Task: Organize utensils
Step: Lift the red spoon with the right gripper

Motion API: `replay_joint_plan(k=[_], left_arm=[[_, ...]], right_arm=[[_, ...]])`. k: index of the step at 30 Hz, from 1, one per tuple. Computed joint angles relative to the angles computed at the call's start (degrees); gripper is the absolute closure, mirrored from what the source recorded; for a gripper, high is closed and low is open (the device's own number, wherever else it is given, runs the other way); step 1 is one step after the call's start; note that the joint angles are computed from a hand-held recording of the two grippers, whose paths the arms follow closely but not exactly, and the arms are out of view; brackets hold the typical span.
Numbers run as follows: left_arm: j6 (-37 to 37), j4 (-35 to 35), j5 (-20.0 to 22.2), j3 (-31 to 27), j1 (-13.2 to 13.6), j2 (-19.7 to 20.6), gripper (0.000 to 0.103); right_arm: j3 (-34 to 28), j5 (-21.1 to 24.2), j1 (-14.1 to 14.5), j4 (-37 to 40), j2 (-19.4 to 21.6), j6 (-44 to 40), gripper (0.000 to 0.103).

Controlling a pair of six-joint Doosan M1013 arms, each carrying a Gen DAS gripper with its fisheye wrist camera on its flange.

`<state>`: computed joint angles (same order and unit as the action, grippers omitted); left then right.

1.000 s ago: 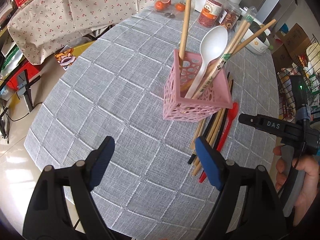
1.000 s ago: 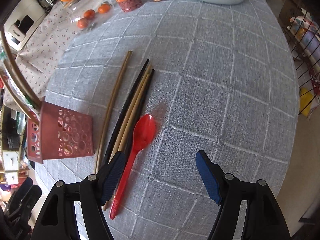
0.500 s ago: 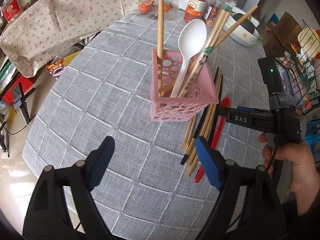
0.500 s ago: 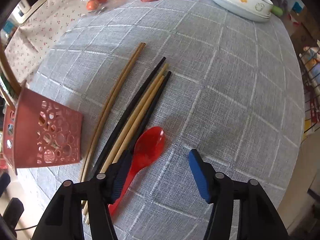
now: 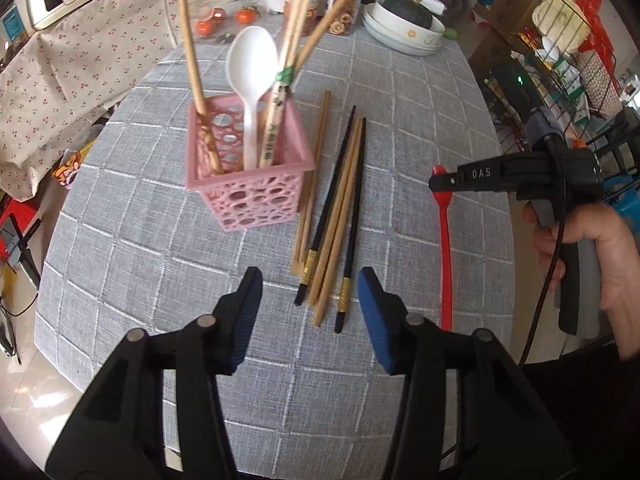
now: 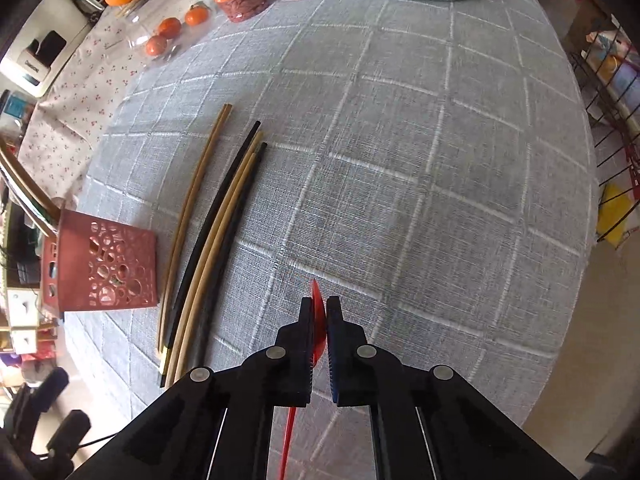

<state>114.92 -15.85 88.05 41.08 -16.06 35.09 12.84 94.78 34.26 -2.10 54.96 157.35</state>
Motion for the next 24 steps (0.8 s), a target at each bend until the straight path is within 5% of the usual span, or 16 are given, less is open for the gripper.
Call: replay_joint_plan(k=[9,16,24], left_arm=[[5.4,3.3,1.0,-0.8,-4.9,1.2,0.08],[-0.6,9.7,5.6,-12.4,-8.9,9.5,0.083],[-5.0,16.7,7.9,-21.8,-10.5,16.2,0.083]], right_arm=[[18.2,-9.6,-0.2,-1.3,-11.4,0.8,0.097],[26.5,-16.2,-1.2,0.9,-15.2,4.1,0.097],[28.4,-18.0,-1.8,2.4,-15.9,4.0,0.097]])
